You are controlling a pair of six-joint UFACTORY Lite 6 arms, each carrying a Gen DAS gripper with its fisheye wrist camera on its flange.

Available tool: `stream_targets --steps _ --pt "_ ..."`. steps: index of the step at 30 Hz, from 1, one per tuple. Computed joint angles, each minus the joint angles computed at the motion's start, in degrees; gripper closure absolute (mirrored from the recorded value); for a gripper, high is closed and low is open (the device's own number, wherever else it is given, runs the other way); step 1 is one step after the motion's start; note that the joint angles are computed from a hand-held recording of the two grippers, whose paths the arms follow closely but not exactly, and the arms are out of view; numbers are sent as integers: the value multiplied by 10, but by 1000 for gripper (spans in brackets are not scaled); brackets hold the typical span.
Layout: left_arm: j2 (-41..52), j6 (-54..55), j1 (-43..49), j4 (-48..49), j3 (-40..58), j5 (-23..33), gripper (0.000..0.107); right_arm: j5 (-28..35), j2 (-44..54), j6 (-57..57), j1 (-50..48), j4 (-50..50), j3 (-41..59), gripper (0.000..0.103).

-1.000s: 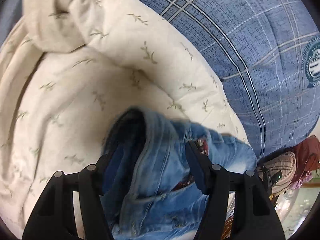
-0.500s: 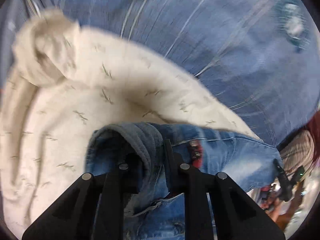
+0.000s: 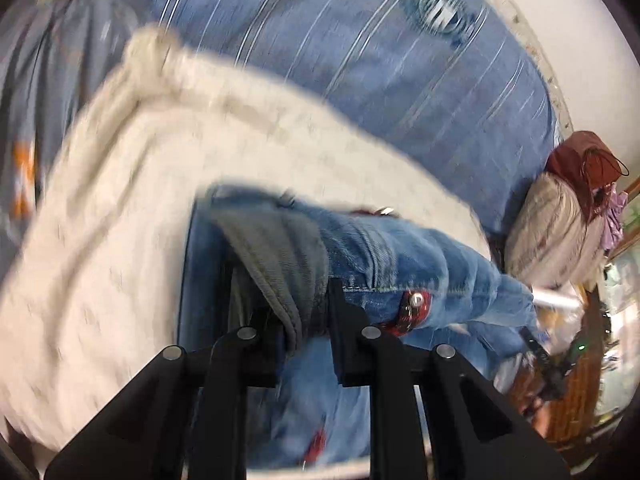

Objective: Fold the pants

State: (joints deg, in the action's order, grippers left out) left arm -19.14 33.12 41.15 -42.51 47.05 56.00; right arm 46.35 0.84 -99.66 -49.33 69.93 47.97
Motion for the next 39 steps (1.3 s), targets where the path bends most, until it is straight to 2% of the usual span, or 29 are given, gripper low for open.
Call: stream_targets --steps 2,5,7,9,10,11,12,14,15,17,19,21,25,34,35,36,37,38,39 --pt "-19 27 35 5 -67 25 91 -8 10 -22 -43 -6 -39 77" --pt "-13 74 94 16 -132 61 90 -1 7 -30 -106 -43 -75 76" --pt "-28 134 177 3 -152 134 88 23 -23 -41 -152 -62 -103 72" --pt "-57 162 236 6 -154 196 82 84 -56 -43 -216 -89 -121 61" --pt "-77 168 268 7 -154 231 79 130 -66 -40 -248 -104 -124 48" --pt "-86 165 281 7 -150 247 71 170 -74 -32 -268 -113 -127 36" --pt "-100 163 301 6 -146 273 60 198 -77 -31 -285 -119 -132 32" --pt "-111 169 331 -2 -143 310 48 250 -79 -3 -288 -135 -138 26" --pt "-115 165 339 -6 -142 328 48 260 -81 16 -278 -141 -140 26" --pt "-114 168 353 -9 -145 355 46 258 -81 51 -239 -139 -148 26" --pt "-125 166 370 -5 -155 381 38 240 -72 79 -193 -122 -154 26" --pt "-135 149 356 -4 -170 372 32 217 -48 112 -149 -100 -147 26" --pt "-108 53 229 -24 -177 267 32 209 15 152 -102 -53 -132 26" --pt "5 -75 31 -49 -162 74 32 166 98 185 -73 10 -82 25" --pt "21 -74 27 -55 -157 67 45 160 106 181 -69 22 -77 29" --pt "39 -76 22 -60 -143 61 76 147 106 186 -61 31 -69 38" --pt "66 -80 14 -63 -113 66 83 127 102 216 -43 19 -46 84" --pt "79 -88 9 -63 -82 73 85 129 102 254 -25 0 0 100" --pt "76 -108 7 -58 -50 76 89 156 93 270 -30 6 32 100"
